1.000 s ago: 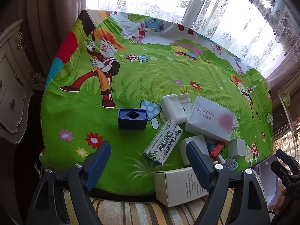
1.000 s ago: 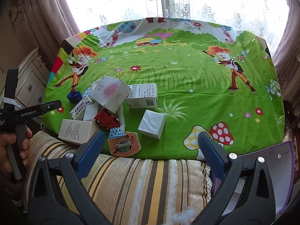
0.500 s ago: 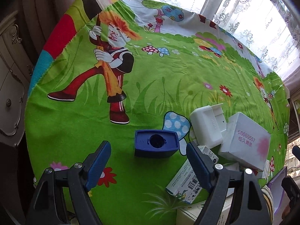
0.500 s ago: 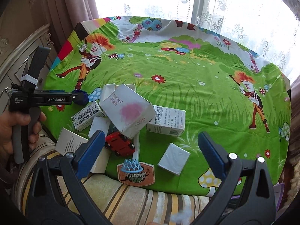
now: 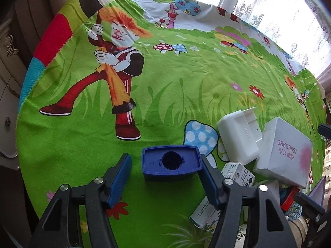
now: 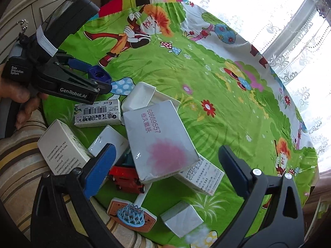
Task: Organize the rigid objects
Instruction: 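Grasp the blue plastic cap with the left tool while the right tool grasps the pink-printed white box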
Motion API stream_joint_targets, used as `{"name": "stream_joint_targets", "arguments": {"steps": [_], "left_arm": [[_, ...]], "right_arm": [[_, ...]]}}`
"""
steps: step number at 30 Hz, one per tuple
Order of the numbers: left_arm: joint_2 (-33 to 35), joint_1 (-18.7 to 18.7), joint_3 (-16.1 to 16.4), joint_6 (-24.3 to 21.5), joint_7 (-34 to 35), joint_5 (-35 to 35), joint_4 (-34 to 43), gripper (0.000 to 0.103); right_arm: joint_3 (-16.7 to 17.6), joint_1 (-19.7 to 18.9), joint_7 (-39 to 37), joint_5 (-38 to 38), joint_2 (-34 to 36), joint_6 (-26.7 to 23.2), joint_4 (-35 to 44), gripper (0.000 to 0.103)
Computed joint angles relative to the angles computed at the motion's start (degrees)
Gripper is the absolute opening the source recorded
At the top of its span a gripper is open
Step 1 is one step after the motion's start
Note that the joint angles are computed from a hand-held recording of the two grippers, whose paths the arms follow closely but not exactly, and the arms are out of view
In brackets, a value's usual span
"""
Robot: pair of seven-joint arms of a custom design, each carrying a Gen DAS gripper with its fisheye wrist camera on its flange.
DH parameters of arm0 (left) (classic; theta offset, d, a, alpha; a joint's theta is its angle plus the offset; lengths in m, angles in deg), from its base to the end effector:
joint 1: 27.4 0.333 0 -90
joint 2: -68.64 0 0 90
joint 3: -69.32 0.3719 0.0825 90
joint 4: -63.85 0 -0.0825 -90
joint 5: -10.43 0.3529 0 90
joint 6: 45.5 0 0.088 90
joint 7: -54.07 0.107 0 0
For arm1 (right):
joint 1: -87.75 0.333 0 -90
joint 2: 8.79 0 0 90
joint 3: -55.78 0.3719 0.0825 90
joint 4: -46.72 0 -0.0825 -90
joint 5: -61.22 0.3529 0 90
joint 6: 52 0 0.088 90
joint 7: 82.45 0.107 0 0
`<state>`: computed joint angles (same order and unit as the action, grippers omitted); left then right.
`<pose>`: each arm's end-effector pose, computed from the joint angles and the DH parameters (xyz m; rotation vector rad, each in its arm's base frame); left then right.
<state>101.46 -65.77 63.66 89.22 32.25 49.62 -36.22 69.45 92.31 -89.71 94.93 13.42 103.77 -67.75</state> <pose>0.5013 -0.4583 0.3203 -2.5242 1.1434 -0.3843 0.6111 0.1647 0.3738 -2.6760 0.1197 -0.3715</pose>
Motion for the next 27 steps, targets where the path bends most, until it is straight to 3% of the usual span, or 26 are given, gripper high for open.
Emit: {"name": "stream_joint_targets", "arguments": {"steps": [2,10,12,13,14,19,27], "left_arm": [[0.2,-0.2,0.1,-0.9,0.3,0.2,0.4,0.052],[0.0,-0.5,0.4,-0.6,-0.8,1.7,-0.1,0.052],[-0.2,-0.5,0.4,-0.5,-1.3,2.0,-0.3,0.052],[-0.2,-0.6,0.4,-0.5,-1.7,2.2,-0.4,0.052],[-0.3,-0.7,0.4,-0.5,-2.0,2.3,-0.5,0.052],[-0.8,-1.1,0.5,-1.5,-3.9,3.1,-0.8,0.052],[-1.6,-2.3,-0.2,-6.0,-6.9,5.7,0.1,0.052]], "right_arm": [[-0.9,0.9,1.0,-2.5,0.9,-1.2,1.2,0.1],[-2.7,2.8,6.5,-10.7,4.3,-5.3,5.6,0.1],[-2.4,2.5,7.1,-11.1,4.8,-5.8,6.1,0.093],[-2.7,2.6,8.5,-11.7,5.3,-7.7,7.2,0.08],[-3.0,2.6,9.9,-12.0,5.7,-9.1,8.2,0.076],[-1.2,0.6,9.4,-8.5,5.9,-8.9,8.4,0.074],[0.9,-3.7,9.3,5.3,4.3,-10.1,8.8,0.069]]}}
